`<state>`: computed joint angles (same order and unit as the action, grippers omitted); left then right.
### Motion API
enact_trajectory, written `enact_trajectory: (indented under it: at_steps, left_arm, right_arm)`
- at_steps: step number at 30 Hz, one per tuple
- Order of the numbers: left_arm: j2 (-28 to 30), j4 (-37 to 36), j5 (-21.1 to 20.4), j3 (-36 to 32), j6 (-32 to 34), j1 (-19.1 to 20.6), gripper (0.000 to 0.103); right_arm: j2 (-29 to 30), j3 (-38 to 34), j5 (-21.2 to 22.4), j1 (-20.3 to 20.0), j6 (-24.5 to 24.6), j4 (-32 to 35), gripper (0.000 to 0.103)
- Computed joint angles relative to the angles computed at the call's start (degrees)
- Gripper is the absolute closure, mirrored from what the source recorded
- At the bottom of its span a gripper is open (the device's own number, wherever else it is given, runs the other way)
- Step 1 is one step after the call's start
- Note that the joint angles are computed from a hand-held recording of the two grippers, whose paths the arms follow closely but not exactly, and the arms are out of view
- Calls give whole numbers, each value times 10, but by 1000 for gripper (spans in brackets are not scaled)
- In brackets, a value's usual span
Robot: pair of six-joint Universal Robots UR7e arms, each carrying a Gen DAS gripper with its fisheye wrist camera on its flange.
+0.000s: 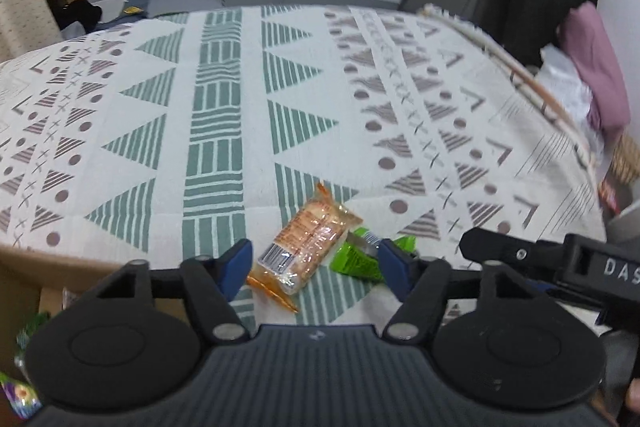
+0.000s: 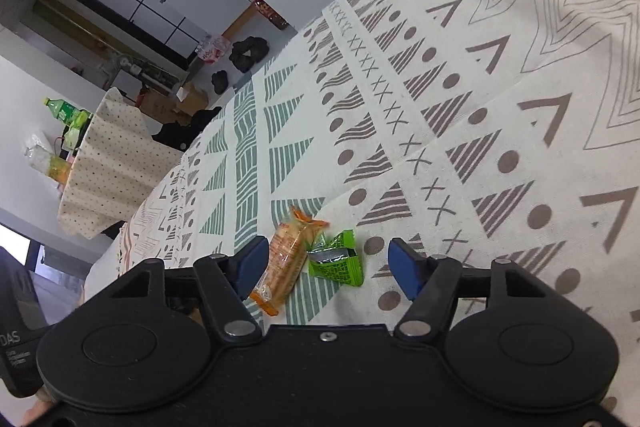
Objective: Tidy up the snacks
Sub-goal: 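Grasp the orange wafer pack with the left tool while the right tool grasps the green packet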
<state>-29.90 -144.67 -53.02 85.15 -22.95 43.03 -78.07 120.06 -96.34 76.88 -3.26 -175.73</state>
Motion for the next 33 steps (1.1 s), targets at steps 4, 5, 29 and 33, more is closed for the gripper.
enact_trajectory:
  at_steps: [4,5,29,33]
  left_arm:
    - [20,47,4,-32,20,9,44]
    - [24,57,11,-38,20,9,45]
    - [42,102,-2,-67,-81,34,67]
    - [25,56,-1,-33,-100,29,67]
  right_arm:
    - [13,-9,7,-4,11,5,38]
    - [16,-12,6,-5,11,6,38]
    - [83,-42,5,-13,23,-8,39]
    - [90,-43,-11,-5,15,-18,39]
